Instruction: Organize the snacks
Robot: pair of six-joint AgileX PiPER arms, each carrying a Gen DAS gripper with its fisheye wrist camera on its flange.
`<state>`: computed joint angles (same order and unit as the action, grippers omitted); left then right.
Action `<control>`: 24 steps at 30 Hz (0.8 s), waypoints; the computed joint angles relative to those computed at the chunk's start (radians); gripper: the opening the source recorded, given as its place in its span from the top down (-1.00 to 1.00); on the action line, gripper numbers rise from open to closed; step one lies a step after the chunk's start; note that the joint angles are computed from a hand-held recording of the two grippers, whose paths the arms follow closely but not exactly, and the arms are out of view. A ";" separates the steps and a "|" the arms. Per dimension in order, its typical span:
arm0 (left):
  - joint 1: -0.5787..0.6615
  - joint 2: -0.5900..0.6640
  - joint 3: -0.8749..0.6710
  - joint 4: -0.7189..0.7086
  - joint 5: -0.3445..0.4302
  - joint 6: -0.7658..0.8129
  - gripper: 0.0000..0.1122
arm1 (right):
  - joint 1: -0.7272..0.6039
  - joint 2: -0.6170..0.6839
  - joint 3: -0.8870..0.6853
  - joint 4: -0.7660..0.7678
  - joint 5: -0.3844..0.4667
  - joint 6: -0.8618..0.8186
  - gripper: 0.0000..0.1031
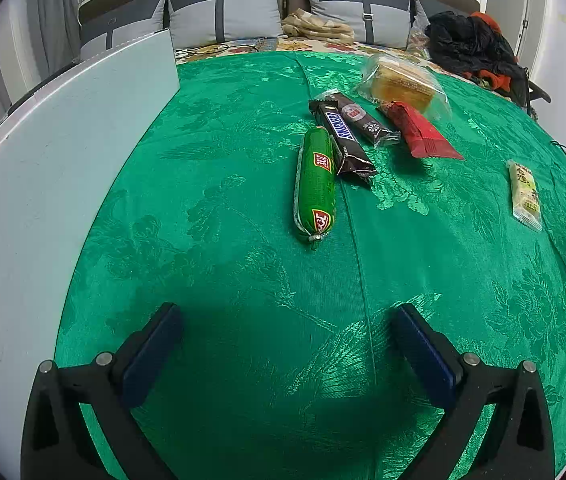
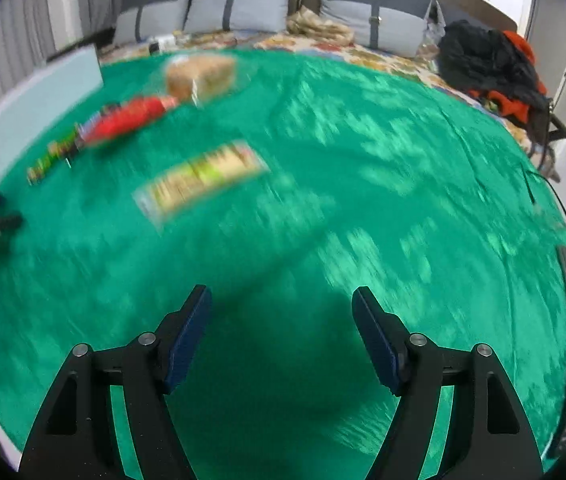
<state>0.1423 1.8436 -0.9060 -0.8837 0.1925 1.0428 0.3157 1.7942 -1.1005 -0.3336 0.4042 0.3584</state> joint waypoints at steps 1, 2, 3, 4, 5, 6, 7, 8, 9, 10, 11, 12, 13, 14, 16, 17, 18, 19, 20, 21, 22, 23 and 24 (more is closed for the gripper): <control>-0.001 0.000 0.001 -0.001 -0.001 0.000 -0.84 | -0.018 -0.002 0.019 0.008 -0.020 -0.008 -0.47; -0.001 0.000 0.001 0.000 -0.001 0.000 -0.84 | -0.038 -0.013 0.038 0.056 -0.055 -0.041 -0.48; -0.001 0.000 0.001 0.000 -0.001 0.000 -0.84 | -0.050 -0.014 0.043 0.083 -0.060 -0.047 -0.49; -0.001 -0.001 0.001 -0.001 -0.001 0.000 -0.84 | -0.054 -0.017 0.052 0.075 -0.077 -0.020 -0.49; 0.000 0.000 0.001 -0.001 -0.001 0.000 -0.84 | -0.051 -0.012 0.050 0.027 -0.081 0.034 -0.53; 0.000 0.000 0.001 -0.001 -0.001 0.000 -0.84 | -0.047 -0.009 0.051 -0.008 -0.087 0.072 -0.59; -0.001 0.001 0.001 -0.005 -0.003 0.003 -0.84 | -0.047 -0.005 0.044 -0.004 -0.084 0.072 -0.61; -0.001 0.002 0.001 -0.005 -0.003 0.004 -0.84 | -0.051 0.001 0.036 0.014 -0.080 0.057 -0.65; -0.001 0.002 0.001 -0.005 -0.003 0.004 -0.84 | -0.054 0.005 0.030 0.025 -0.078 0.048 -0.66; -0.001 0.002 0.001 -0.006 -0.003 0.004 -0.84 | -0.057 0.009 0.025 0.034 -0.077 0.038 -0.67; -0.001 0.002 0.001 -0.006 -0.003 0.004 -0.84 | -0.058 0.008 0.026 0.034 -0.076 0.038 -0.69; -0.001 0.002 0.000 -0.005 -0.004 0.003 -0.84 | -0.058 0.008 0.027 0.033 -0.076 0.039 -0.72; -0.001 0.002 0.001 -0.005 -0.003 0.003 -0.84 | -0.056 0.008 0.027 0.024 -0.073 0.051 -0.73; -0.001 0.002 0.000 -0.005 -0.004 0.003 -0.84 | -0.060 0.012 0.024 0.031 -0.073 0.044 -0.74; -0.001 0.000 0.002 -0.004 -0.004 0.002 -0.84 | -0.062 0.013 0.022 0.033 -0.072 0.043 -0.76; 0.000 0.000 0.002 -0.004 -0.004 0.002 -0.84 | -0.062 0.012 0.024 0.033 -0.074 0.042 -0.77; 0.000 0.000 0.002 -0.004 -0.004 0.002 -0.84 | -0.063 0.013 0.023 0.034 -0.073 0.041 -0.78; 0.000 0.000 0.002 -0.004 -0.003 0.003 -0.84 | -0.064 0.014 0.023 0.036 -0.074 0.039 -0.78; 0.001 0.001 0.002 -0.004 -0.003 0.003 -0.84 | -0.065 0.015 0.023 0.036 -0.074 0.038 -0.79; 0.001 0.001 0.001 -0.005 -0.003 0.003 -0.84 | -0.065 0.015 0.022 0.038 -0.074 0.036 -0.80; 0.001 0.001 0.001 -0.005 -0.003 0.004 -0.84 | -0.065 0.015 0.022 0.041 -0.074 0.034 -0.81; 0.001 0.001 0.001 -0.006 -0.003 0.005 -0.84 | -0.065 0.016 0.021 0.041 -0.074 0.034 -0.81; 0.001 0.001 0.001 -0.006 -0.003 0.006 -0.84 | -0.065 0.018 0.020 0.039 -0.074 0.036 -0.82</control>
<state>0.1435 1.8449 -0.9053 -0.8896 0.1899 1.0485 0.2505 1.8125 -1.0807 -0.2947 0.3303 0.3944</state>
